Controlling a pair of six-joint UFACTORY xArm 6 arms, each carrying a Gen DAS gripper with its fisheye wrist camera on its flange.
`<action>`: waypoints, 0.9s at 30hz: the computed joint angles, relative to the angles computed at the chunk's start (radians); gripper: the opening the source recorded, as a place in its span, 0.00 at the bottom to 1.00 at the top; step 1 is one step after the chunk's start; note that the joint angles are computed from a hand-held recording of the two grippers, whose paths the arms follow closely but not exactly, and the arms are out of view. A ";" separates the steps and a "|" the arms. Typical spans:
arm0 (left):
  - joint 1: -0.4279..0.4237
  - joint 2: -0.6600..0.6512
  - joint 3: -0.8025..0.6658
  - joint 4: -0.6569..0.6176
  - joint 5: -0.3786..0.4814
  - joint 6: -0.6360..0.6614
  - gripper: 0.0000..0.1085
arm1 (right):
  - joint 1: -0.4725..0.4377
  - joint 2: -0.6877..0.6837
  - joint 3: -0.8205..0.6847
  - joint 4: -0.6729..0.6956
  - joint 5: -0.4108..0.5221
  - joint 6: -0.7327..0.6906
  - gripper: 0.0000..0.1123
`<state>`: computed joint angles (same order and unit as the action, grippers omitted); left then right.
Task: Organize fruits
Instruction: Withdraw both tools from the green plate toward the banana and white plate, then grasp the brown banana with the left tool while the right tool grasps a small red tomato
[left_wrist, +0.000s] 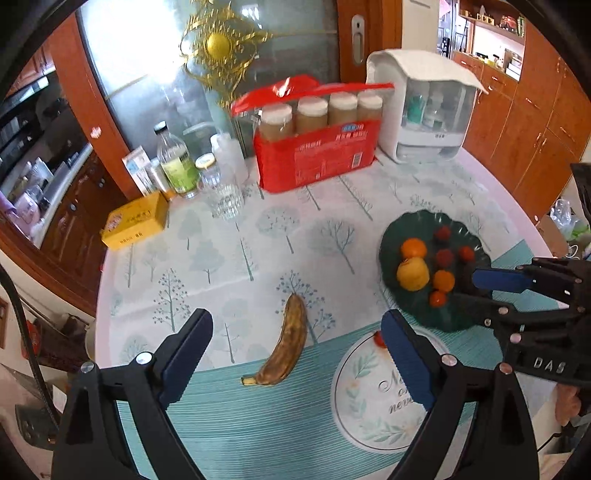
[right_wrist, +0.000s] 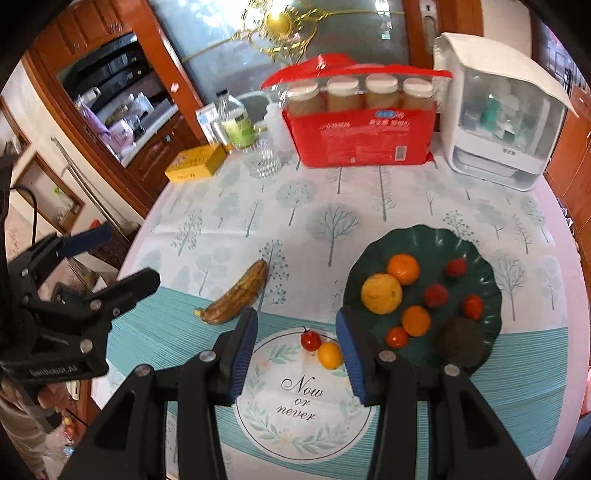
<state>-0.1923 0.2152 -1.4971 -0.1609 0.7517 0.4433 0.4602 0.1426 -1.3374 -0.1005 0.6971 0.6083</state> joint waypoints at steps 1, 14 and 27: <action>0.008 0.015 -0.010 -0.007 0.006 0.007 0.85 | 0.004 0.016 -0.010 -0.006 0.004 0.001 0.40; 0.065 0.241 -0.111 -0.067 0.038 0.121 0.85 | 0.012 0.208 -0.075 0.074 0.026 -0.164 0.40; 0.046 0.398 -0.203 -0.021 0.087 0.112 0.84 | 0.002 0.344 -0.154 0.132 0.072 -0.317 0.39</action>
